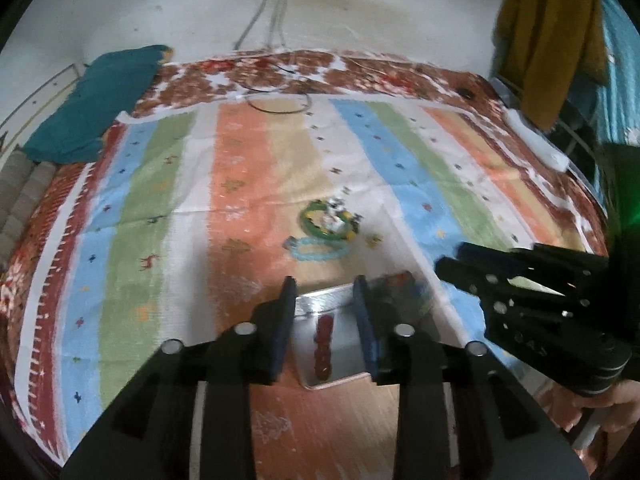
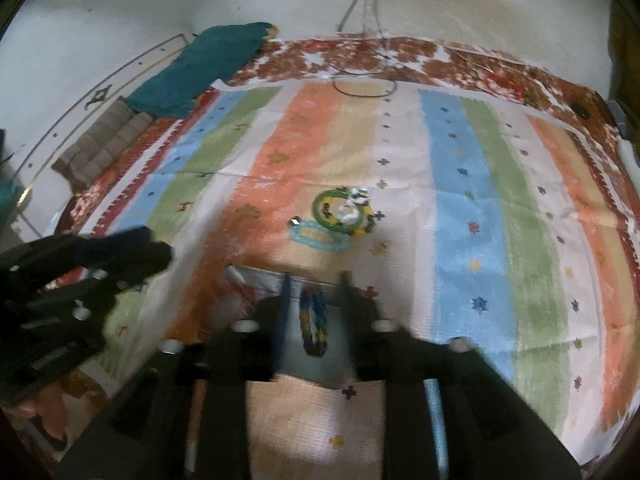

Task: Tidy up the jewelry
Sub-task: 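Lower both bracelets into the tin and open both tools, then withdraw both open tools from the tin toward the remaining bracelets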

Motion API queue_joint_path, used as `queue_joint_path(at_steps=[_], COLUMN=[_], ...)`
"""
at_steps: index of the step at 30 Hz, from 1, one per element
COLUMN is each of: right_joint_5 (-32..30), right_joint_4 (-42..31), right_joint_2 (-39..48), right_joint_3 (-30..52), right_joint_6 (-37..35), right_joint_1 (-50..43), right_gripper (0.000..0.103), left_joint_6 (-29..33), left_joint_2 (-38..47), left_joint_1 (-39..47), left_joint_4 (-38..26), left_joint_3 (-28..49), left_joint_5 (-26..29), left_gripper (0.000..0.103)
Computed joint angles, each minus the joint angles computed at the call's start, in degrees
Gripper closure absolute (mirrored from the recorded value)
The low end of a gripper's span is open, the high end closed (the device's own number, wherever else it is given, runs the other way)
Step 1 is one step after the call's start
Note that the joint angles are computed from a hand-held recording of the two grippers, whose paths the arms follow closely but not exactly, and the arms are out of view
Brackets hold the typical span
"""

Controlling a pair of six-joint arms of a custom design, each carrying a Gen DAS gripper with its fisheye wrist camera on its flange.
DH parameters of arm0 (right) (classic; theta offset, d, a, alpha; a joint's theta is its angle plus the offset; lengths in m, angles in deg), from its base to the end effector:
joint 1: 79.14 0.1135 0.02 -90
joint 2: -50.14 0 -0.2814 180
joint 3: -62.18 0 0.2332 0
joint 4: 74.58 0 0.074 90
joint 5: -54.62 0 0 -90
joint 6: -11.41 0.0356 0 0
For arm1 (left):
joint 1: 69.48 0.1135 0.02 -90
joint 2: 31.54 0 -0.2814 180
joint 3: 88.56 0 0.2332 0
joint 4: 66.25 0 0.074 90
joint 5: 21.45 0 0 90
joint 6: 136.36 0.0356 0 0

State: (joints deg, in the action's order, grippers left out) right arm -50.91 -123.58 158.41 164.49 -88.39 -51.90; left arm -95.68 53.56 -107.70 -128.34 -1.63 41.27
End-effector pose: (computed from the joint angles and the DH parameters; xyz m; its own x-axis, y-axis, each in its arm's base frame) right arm 0.3534 0.1926 0.2678 -0.6190 -0.5031 -0.6031 -0.6932 0.7110 0.1183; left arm 0.2312 -0.1613 0.3096 -0.7262 -0.2860 -0.6252 -0.2753 0.9542 -0.1168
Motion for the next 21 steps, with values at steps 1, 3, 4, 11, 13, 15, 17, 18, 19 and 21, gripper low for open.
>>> queue_joint_path(at_steps=[1, 3, 4, 11, 13, 15, 17, 18, 19, 21], right_joint_5=[0.4, 0.8, 0.8, 1.6, 1.6, 1.7, 1.7, 1.6, 1.9, 2.0], right_joint_4=[0.0, -0.2, -0.5, -1.7, -2.0, -2.2, -2.3, -2.5, -2.6, -2.8], right_joint_2=[0.2, 0.5, 0.8, 2.4, 2.8, 3.1, 3.4, 3.5, 3.7, 4.1], right_joint_3=[0.1, 0.6, 1.0, 2.7, 3.3, 3.7, 4.0, 4.2, 4.5, 5.2], right_joint_6=[0.2, 0.7, 1.0, 1.5, 1.6, 1.7, 1.5, 1.4, 1.4, 1.5], right_joint_1=[-0.2, -0.5, -0.7, -1.2, -1.2, -1.2, -1.1, -1.2, -1.2, -1.3], right_gripper=[0.069, 0.069, 0.068, 0.061, 0.058, 0.055, 0.054, 0.052, 0.05, 0.049], left_joint_6=[-0.4, -0.9, -0.9, -0.3, -0.2, 0.1, 0.4, 0.3, 0.4, 0.6], left_joint_2=[-0.2, -0.5, -0.7, -0.3, -0.1, 0.0, 0.5, 0.6, 0.8, 0.7], left_joint_1=[0.4, 1.0, 1.3, 2.8, 3.2, 3.8, 4.5, 4.5, 4.7, 5.0], left_joint_4=[-0.3, -0.7, -0.7, -0.5, -0.3, -0.1, -0.2, -0.3, -0.3, 0.0], left_joint_3=[-0.2, -0.6, -0.7, -1.0, -1.2, -1.2, -1.0, -1.0, -0.9, -1.1], left_joint_5=[0.1, 0.3, 0.5, 1.5, 1.7, 2.0, 2.1, 1.9, 1.8, 2.1], left_gripper=[0.073, 0.072, 0.072, 0.063, 0.061, 0.059, 0.052, 0.05, 0.049, 0.049])
